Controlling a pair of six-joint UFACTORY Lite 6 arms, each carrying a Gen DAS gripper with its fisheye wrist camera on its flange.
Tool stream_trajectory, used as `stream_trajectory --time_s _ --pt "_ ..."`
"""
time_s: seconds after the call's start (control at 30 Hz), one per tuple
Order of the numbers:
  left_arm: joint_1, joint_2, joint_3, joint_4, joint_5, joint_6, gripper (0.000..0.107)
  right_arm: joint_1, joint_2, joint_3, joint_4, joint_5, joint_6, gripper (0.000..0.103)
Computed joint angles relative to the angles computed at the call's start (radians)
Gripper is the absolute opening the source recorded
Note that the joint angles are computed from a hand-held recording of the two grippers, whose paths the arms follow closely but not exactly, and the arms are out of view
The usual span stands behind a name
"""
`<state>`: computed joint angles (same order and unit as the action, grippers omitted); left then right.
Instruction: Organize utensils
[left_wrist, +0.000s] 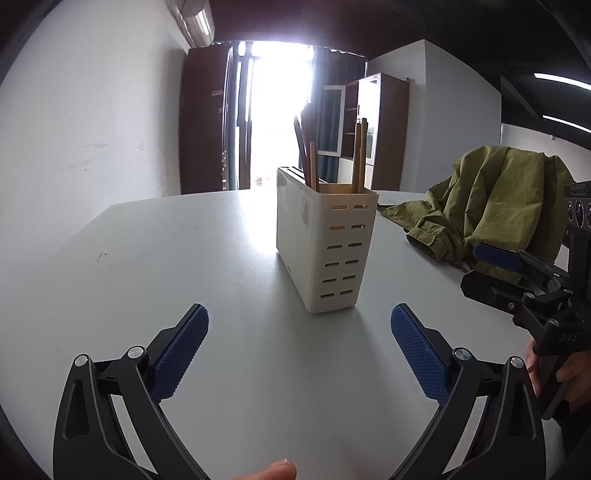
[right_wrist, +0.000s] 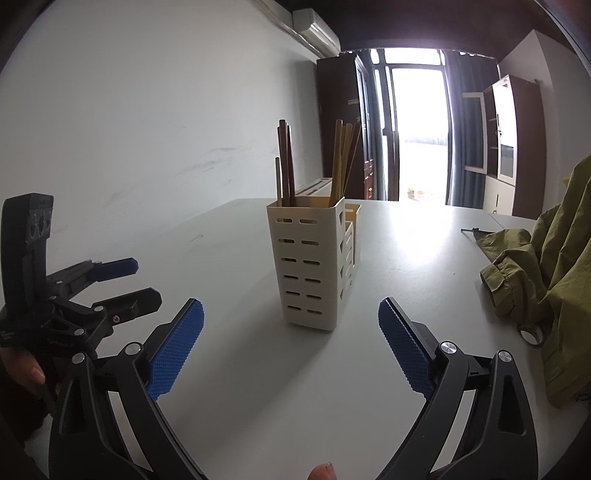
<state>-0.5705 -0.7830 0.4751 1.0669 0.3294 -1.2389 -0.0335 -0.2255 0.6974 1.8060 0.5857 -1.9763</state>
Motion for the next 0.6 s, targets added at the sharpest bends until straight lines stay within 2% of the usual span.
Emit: stream_trajectory --time_s 0.13,0.6 --pt "-0.050 -0.020 -0.001 0.066 0.062 -0.057 0.097 0.009 0.008 0.000 -0.004 0.004 0.002 0.097" --pt "-0.049 -0.034 -0.008 0.068 0.074 -0.052 0.097 0.019 0.014 0.002 -0.027 0.009 0.020 0.097"
